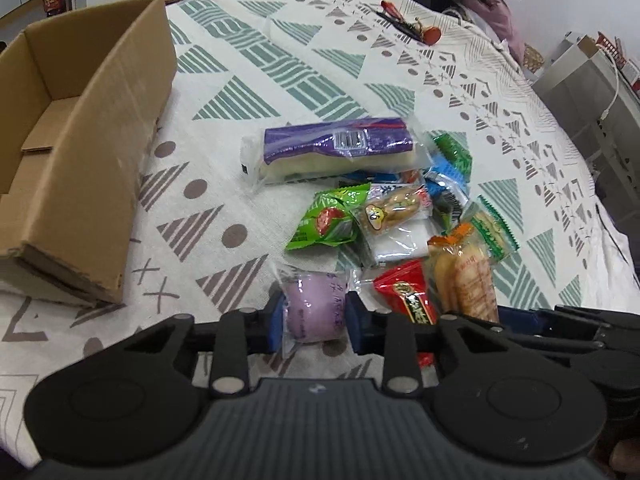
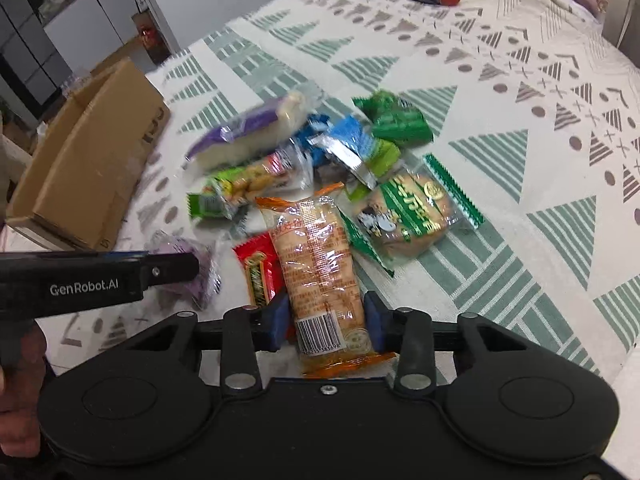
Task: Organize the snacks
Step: 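Grasp the pink packet with the left tool while the right tool grasps the orange cracker pack, then carry both held packets over the cardboard box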
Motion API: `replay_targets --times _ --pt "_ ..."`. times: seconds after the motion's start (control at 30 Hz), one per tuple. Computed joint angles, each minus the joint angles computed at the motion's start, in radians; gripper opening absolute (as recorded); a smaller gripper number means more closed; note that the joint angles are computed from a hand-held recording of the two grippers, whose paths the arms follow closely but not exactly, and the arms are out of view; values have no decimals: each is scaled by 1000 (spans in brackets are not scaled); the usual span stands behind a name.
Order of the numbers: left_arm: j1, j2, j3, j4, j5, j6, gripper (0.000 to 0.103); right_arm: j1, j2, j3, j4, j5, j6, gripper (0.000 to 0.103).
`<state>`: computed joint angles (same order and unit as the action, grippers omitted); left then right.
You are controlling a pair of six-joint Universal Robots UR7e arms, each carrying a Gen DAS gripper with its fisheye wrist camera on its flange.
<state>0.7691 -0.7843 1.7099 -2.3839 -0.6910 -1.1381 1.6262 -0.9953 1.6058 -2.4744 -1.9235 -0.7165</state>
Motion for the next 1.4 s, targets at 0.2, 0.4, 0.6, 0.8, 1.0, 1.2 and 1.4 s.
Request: replay_targets --times 0.2,0.4,0.6,0.8,1.0,1.2,1.4 --pt "-39 -37 43 -13 39 -20 21 13 -33 32 -32 22 10 38" --pt "-80 -75 88 -37 73 -38 12 31 -68 72 -69 51 19 38" --pt "-124 -113 127 -43 122 -68 12 47 -101 107 -92 80 41 36" --pt "-162 -155 155 -15 175 -107 12 73 -130 148 -129 109 54 36" --pt "-191 -206 192 19 218 -152 12 96 -141 177 -160 120 83 36" --pt "-209 -255 224 49 251 -192 12 123 -135 198 -178 129 100 36" --pt "-221 -299 252 59 288 -215 12 153 -115 207 -190 133 128 36"
